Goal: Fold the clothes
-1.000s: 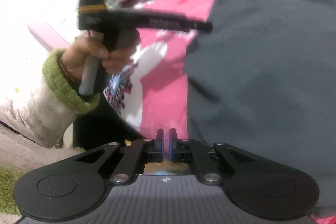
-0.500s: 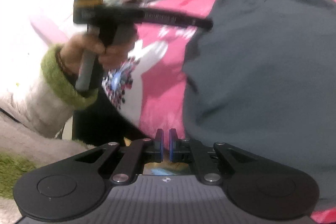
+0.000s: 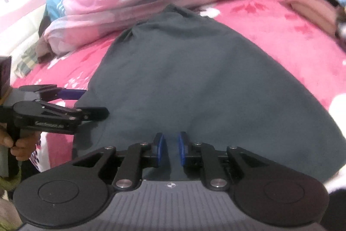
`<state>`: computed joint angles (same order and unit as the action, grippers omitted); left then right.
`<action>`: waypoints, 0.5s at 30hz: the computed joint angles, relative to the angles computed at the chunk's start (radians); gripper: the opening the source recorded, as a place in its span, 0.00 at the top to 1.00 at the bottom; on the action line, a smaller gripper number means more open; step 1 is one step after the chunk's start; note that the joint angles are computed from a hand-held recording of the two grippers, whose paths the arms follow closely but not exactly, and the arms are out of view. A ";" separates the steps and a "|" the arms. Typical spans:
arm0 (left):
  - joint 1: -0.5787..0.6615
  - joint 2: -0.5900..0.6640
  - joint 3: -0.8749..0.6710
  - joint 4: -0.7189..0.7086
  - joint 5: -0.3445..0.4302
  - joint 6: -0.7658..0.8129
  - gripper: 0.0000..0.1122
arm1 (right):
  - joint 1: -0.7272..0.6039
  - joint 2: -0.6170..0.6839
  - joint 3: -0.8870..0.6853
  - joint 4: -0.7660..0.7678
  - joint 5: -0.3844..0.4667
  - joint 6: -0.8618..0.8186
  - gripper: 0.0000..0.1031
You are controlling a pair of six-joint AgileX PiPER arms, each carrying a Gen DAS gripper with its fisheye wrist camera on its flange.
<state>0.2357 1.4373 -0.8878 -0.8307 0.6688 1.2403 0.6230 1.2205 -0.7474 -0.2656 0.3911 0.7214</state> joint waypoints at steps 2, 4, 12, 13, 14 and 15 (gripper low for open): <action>0.001 0.007 -0.009 0.007 0.008 -0.028 0.22 | 0.001 -0.006 0.007 0.003 -0.009 -0.014 0.75; -0.006 0.006 -0.009 0.018 0.002 -0.041 0.18 | 0.006 -0.004 0.019 0.031 -0.036 -0.048 0.64; -0.017 -0.014 0.007 0.045 -0.027 -0.078 0.09 | 0.157 0.014 -0.003 -0.230 0.040 0.142 0.29; -0.014 -0.019 0.003 0.054 -0.027 -0.092 0.09 | 0.163 0.014 -0.003 -0.246 0.041 0.163 0.29; -0.007 -0.026 -0.001 0.058 -0.030 -0.102 0.09 | 0.159 0.008 0.002 -0.243 0.033 0.171 0.29; 0.001 -0.034 -0.004 0.057 -0.033 -0.108 0.09 | 0.152 0.001 0.008 -0.235 0.022 0.174 0.29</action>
<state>0.2366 1.4035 -0.8914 -0.7737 0.6360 1.1324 0.7753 1.2220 -0.7394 -0.5008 0.4132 0.8953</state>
